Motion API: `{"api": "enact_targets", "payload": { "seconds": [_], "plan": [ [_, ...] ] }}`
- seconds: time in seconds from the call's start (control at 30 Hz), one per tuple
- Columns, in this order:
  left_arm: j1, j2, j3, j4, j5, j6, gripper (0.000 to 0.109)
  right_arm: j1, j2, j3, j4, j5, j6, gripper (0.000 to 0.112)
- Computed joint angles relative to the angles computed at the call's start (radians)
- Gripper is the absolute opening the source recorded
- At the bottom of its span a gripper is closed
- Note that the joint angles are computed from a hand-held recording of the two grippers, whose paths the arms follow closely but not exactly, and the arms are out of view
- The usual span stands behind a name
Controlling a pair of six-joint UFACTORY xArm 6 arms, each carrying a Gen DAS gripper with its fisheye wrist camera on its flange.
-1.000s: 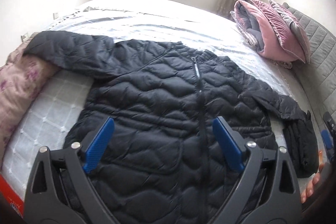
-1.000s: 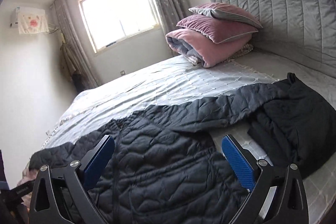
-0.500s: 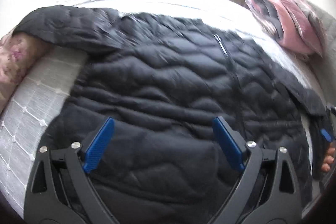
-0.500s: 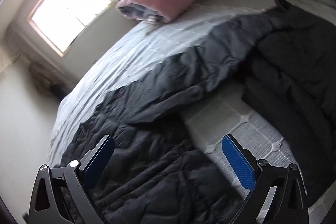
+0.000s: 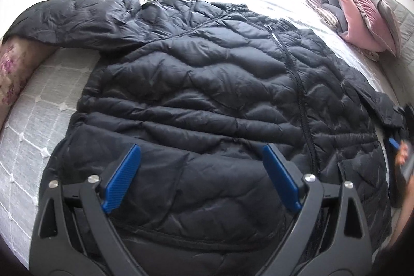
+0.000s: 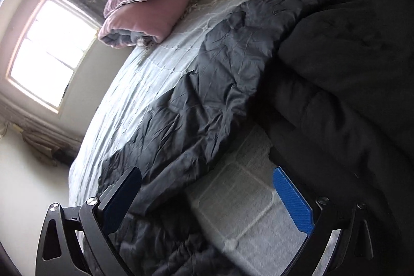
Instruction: Fold large clothes
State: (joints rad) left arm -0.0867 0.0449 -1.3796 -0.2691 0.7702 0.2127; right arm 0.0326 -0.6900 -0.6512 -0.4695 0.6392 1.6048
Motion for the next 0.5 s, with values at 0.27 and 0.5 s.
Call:
{"api": "enact_targets", "payload": {
  "seconds": [0.27, 0.5],
  "plan": [
    [0.010, 0.007, -0.013, -0.025, 0.001, 0.023, 0.095, -0.086, 0.204, -0.185, 0.045, 0.176, -0.121, 0.006],
    [0.021, 0.009, -0.019, -0.029, 0.012, 0.029, 0.095, 0.037, 0.113, -0.287, -0.243, 0.373, -0.095, 0.004]
  ]
}}
